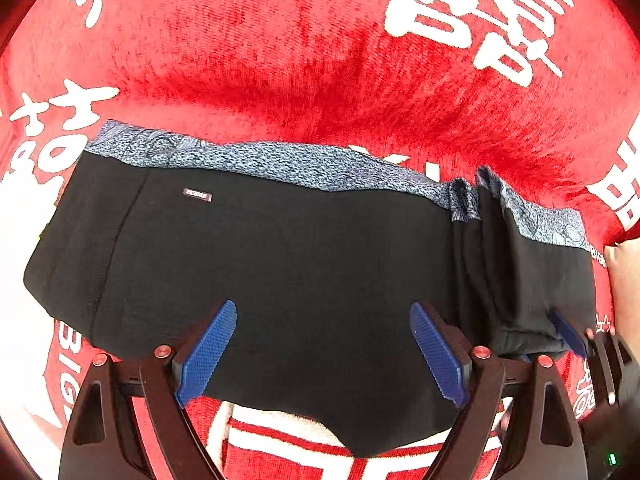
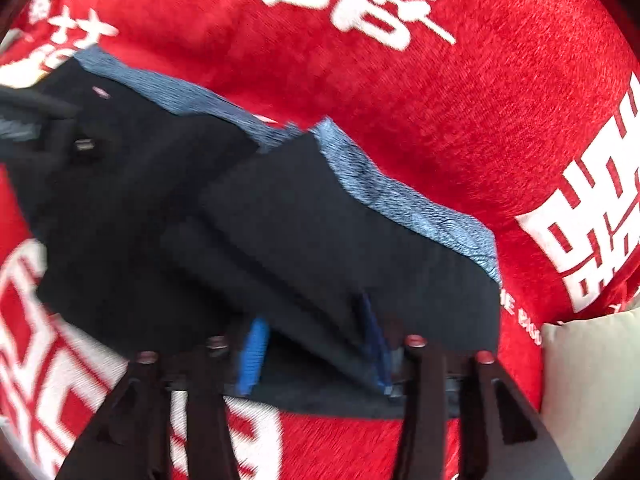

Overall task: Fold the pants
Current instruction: 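Lay the folded end on the stack and open the right tool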

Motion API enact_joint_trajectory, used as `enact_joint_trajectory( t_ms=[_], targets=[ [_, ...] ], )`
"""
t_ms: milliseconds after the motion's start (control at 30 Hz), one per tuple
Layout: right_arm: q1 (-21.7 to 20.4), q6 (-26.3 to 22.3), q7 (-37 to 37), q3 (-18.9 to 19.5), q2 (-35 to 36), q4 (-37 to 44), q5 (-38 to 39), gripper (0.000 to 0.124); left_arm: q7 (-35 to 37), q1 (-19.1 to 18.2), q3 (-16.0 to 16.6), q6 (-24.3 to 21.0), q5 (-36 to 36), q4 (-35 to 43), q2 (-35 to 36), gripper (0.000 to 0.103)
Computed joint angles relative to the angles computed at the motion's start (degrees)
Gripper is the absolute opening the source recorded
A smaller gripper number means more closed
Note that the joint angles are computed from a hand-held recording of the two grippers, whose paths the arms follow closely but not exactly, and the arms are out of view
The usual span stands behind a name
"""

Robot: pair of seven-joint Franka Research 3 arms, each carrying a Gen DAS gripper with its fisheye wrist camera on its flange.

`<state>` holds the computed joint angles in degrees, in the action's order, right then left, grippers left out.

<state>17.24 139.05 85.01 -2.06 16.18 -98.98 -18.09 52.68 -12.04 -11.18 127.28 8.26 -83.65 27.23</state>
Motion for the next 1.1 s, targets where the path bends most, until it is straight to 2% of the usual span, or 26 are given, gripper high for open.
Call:
enact_joint_trajectory(
  t_ms=[100,167,267,367,500,533,633,733,767,800,833,900,1067,1100],
  targets=[
    [-3.07,-1.39,-6.89,1.76,-3.46,-2.21,8.41,0.055,2.28,1.23,-1.07,1.10,-2.44,0.60,0.46,0.089],
    [-5.95,-4.09,-10.95,2.45,-4.96,-1.31,17.87,0.055,4.34,1.22,-2.28,0.76,-4.48,3.48,1.42,0.089],
    [-7.76,-7.00,-8.29,1.52,-4.97,1.75,23.77,0.055,8.79,1.44,-4.27,1.46,-8.45,6.23,2.68,0.089],
    [-9.65,-10.73,-3.00,-0.06,-2.67,6.33,25.83,0.055,13.03,1.42,-6.05,0.62,-12.78,11.22,6.15,0.089],
    [-11.95,-13.39,0.88,-0.76,-1.55,8.11,28.32,0.055,15.41,-0.40,-6.09,-2.23,-14.37,18.40,10.96,0.087],
    [-12.27,-13.92,1.25,-0.70,-1.63,8.04,28.76,0.055,15.71,-0.75,-6.02,-2.92,-14.61,19.84,11.88,0.077],
    [-12.96,-14.60,1.34,-0.46,-2.07,7.40,29.83,0.055,16.85,-2.09,-5.86,-7.50,-14.91,26.88,16.52,0.055],
    [-13.60,-15.55,0.99,-0.23,-1.98,7.23,31.41,0.055,17.21,-4.21,-4.92,-13.34,-13.91,35.44,21.96,0.044],
    [-13.74,-15.89,1.00,-0.19,-1.72,7.49,31.82,0.055,16.85,-4.72,-4.60,-14.99,-13.81,37.72,23.41,0.032],
    [-13.87,-15.96,1.06,-0.22,-1.82,7.29,32.11,0.055,16.61,-4.69,-4.73,-15.88,-14.21,38.67,24.11,0.004],
    [-13.97,-16.03,1.12,-0.22,-1.62,7.46,32.36,0.055,16.31,-4.19,-5.12,-15.42,-15.13,37.62,23.72,0.004],
    [-14.22,-16.35,1.11,-0.23,-1.81,7.58,32.93,0.054,16.12,-3.22,-5.18,-11.86,-16.28,30.74,19.32,0.004],
    [-14.52,-17.12,0.52,-0.35,-2.93,6.27,33.01,0.054,14.58,-1.82,-5.37,-7.99,-17.30,16.13,11.47,0.004],
    [-14.52,-17.50,0.48,-0.38,-3.08,5.90,32.84,0.054,14.73,-1.20,-5.72,-4.60,-18.21,12.24,9.83,0.004]
  ],
)
